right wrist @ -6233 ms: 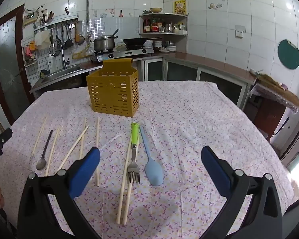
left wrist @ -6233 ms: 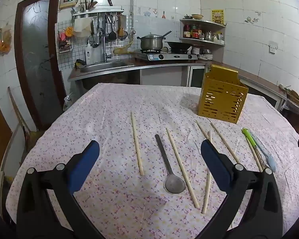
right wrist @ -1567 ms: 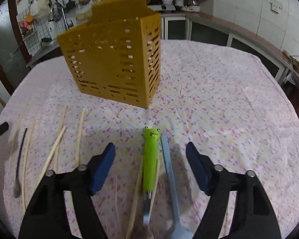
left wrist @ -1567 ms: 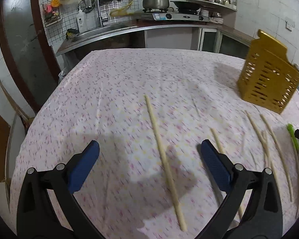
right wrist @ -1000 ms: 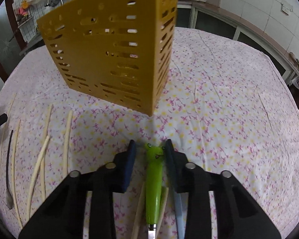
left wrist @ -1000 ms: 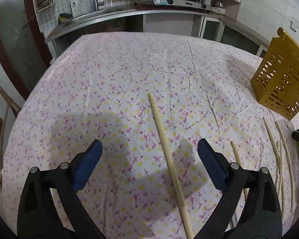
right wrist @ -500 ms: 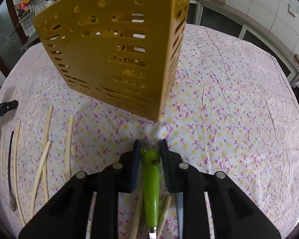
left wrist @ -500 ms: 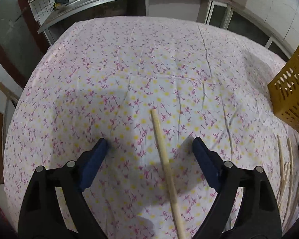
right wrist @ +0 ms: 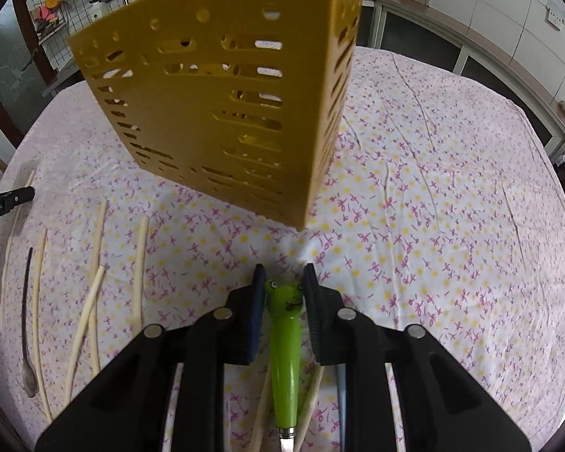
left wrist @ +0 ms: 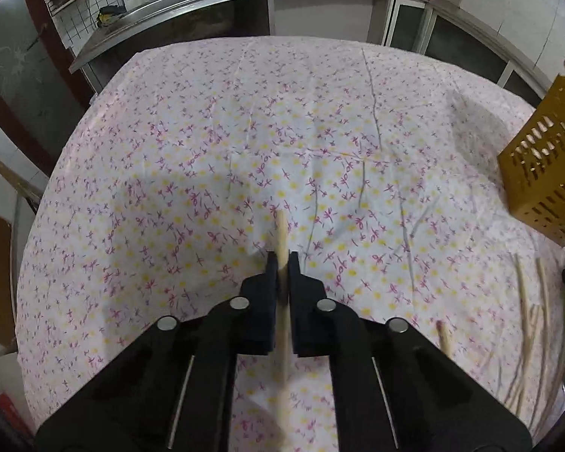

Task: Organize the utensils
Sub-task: 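Lift the fork with the right tool while the left tool carries the chopstick toward the yellow caddy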

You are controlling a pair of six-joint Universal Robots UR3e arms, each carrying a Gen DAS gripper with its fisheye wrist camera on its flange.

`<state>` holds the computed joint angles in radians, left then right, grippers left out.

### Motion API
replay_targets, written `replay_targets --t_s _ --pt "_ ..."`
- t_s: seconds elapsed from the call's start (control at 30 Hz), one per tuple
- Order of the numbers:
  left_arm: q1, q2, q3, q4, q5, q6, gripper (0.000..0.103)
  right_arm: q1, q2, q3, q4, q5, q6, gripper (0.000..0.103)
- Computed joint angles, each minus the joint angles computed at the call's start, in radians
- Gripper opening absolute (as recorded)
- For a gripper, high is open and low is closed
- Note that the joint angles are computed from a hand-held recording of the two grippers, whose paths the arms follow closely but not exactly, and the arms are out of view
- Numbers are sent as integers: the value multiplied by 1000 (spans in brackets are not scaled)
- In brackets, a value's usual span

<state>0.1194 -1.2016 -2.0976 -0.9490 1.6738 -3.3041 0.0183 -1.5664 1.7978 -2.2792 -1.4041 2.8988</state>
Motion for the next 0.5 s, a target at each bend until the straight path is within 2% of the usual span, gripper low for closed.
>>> replay_targets --t_s 0.33,0.5 --pt "25 182 32 -104 -66 8 4 -65 -111 32 33 81 -33 21" --pt "-49 208 96 -127 -15 -29 4 -112 -202 50 72 136 -52 21"
